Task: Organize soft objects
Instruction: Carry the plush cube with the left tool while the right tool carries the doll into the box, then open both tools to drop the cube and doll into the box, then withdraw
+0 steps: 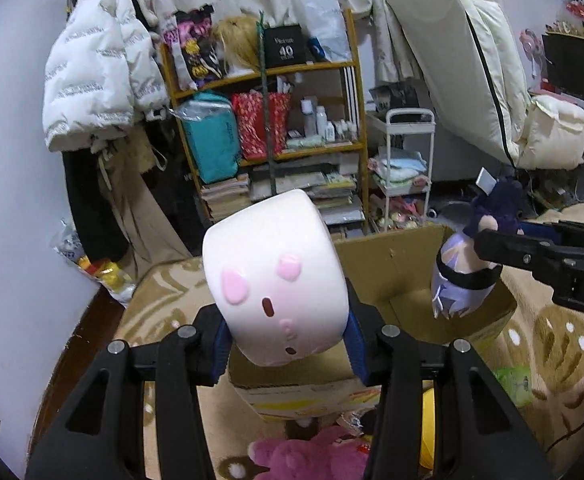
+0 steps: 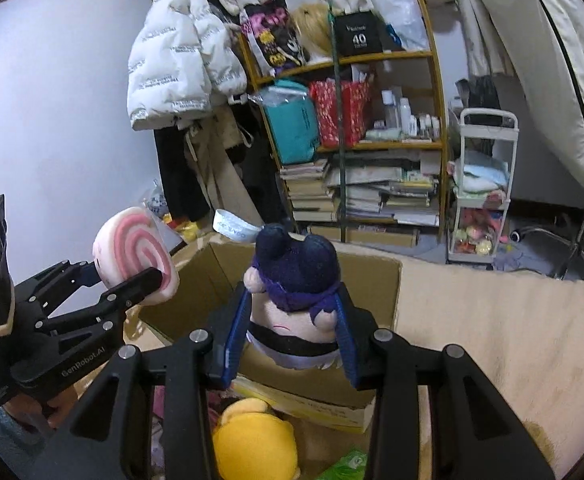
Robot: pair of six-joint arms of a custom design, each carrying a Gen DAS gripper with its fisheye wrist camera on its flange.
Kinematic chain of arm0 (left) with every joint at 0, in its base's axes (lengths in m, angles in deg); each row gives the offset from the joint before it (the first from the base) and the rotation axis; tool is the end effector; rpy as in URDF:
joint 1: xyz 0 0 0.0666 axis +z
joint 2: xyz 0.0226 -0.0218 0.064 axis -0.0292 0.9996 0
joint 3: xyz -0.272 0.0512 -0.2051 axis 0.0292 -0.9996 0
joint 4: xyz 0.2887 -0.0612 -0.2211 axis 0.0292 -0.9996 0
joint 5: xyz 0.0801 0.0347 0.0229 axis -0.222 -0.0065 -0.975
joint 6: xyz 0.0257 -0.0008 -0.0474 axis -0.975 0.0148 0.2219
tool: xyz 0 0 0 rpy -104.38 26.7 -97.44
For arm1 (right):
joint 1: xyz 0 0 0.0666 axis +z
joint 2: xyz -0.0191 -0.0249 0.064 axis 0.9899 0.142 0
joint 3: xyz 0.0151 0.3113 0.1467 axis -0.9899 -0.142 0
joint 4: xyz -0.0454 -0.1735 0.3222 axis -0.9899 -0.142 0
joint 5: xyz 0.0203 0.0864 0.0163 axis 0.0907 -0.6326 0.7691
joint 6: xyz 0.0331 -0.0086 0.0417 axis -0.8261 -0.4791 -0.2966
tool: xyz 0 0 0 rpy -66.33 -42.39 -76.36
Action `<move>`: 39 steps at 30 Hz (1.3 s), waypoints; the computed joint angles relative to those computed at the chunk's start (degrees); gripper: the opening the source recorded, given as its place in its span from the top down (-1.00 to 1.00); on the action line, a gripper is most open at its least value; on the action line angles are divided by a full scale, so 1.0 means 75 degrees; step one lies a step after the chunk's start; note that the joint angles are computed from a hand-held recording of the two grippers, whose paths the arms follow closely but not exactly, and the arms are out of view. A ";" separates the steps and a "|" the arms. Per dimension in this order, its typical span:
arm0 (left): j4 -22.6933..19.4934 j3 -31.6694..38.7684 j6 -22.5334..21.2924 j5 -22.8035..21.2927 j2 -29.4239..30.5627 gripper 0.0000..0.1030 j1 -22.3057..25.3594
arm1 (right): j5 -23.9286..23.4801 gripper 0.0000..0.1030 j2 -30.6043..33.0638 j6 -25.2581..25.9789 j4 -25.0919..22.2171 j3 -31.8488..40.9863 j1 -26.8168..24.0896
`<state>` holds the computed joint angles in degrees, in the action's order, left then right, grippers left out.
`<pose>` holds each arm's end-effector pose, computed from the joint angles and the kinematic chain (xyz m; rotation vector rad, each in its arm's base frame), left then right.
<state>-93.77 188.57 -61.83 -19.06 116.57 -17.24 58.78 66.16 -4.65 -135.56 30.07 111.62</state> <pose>0.3370 -0.0840 0.6071 0.1248 2.1467 0.1554 0.3890 0.2246 0.5756 -0.3454 2.1323 0.5089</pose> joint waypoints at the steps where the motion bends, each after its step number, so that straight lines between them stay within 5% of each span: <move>1: -0.0014 -0.0024 -0.0002 0.0034 0.0029 0.11 -0.0002 | -0.0012 0.17 0.0008 0.0015 -0.0002 -0.0022 -0.0022; 10: -0.0291 -0.0066 0.0166 0.0454 0.0254 0.04 0.0052 | -0.0014 0.03 0.0105 0.0145 -0.0151 -0.0076 -0.0054; 16: -0.0445 -0.0123 0.0289 0.0190 0.0280 -0.12 -0.0025 | -0.0051 0.02 0.0162 0.0193 -0.0285 -0.0072 -0.0062; 20: -0.0277 -0.0254 0.0152 -0.0304 0.0106 -0.52 -0.0208 | 0.0058 -0.06 0.0129 0.0238 -0.0416 -0.0109 -0.0051; 24: -0.0469 -0.0251 0.0293 -0.0588 -0.0014 -0.53 -0.0288 | -0.0004 -0.15 0.0093 0.0179 -0.0478 -0.0080 -0.0038; 33: -0.0824 -0.0126 0.0761 -0.0847 -0.0494 -0.80 -0.0321 | 0.0194 -0.45 -0.0302 0.0139 -0.0272 -0.0223 0.0178; 36: -0.1115 -0.0037 0.0893 -0.0965 -0.0591 -0.84 -0.0375 | 0.0310 -0.83 -0.0521 0.0060 -0.0252 -0.0350 0.0264; 39: -0.1409 0.0009 0.1155 -0.1108 -0.0770 -0.88 -0.0512 | 0.0481 -0.90 -0.0870 -0.0041 -0.0192 -0.0619 0.0345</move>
